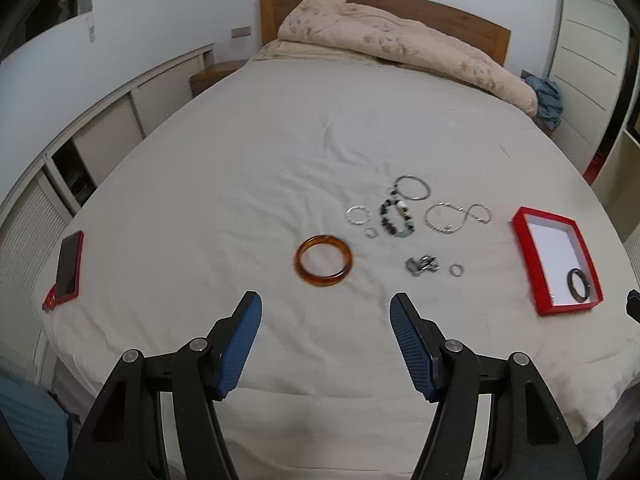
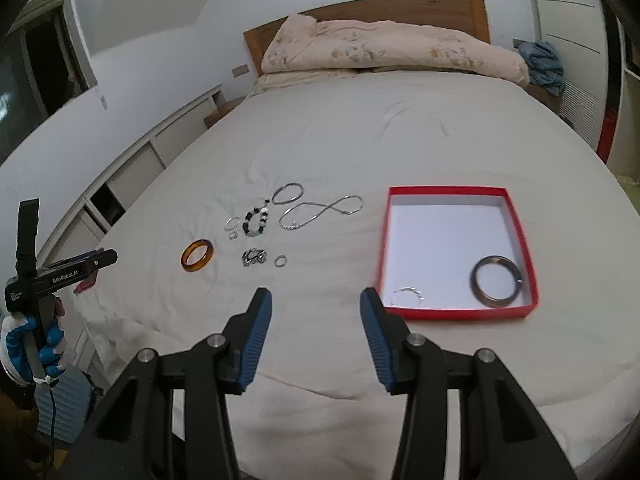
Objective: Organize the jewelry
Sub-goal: 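Withdraw both tools from the box back toward the remaining jewelry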
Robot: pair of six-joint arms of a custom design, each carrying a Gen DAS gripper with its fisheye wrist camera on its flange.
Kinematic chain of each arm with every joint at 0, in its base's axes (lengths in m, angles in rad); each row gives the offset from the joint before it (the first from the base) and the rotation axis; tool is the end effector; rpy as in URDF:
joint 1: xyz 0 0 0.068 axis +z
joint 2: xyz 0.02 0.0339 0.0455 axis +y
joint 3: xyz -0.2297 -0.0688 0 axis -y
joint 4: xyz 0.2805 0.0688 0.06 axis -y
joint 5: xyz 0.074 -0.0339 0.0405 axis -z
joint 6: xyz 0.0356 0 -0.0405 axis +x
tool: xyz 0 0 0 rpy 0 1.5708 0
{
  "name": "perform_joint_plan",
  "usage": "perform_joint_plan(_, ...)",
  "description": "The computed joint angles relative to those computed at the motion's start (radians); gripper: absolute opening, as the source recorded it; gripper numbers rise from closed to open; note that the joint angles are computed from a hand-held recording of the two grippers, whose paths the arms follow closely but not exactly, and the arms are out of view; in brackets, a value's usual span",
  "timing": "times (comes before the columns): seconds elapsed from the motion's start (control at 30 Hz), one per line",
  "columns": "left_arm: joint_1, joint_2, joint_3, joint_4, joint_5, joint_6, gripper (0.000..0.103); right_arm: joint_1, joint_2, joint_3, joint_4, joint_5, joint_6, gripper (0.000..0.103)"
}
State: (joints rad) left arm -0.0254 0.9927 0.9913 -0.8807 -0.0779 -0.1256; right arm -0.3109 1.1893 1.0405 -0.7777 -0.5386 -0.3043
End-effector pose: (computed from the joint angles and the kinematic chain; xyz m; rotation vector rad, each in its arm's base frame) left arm 0.2446 -0.0034 0.2809 -0.1568 2.4444 0.0289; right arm 0.2756 -0.0694 0.2608 -0.2086 2.3497 0.3805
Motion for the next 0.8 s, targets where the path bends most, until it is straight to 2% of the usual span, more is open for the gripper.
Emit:
perform_joint_plan(0.33,0.078,0.106,-0.063,0.152,-0.005,0.027,0.066,0.173,0.1,-0.018,0.11,0.099,0.074,0.042)
perform_joint_plan(0.63,0.13,0.299,-0.022,0.269,0.028,0.031,0.066,0.301,0.325,0.075,0.179,0.149,0.087,0.042)
perform_joint_plan(0.8,0.155,0.403,0.022,0.31,0.051,0.035,0.066,0.328,0.45,0.153,0.196,0.156,0.082,0.037)
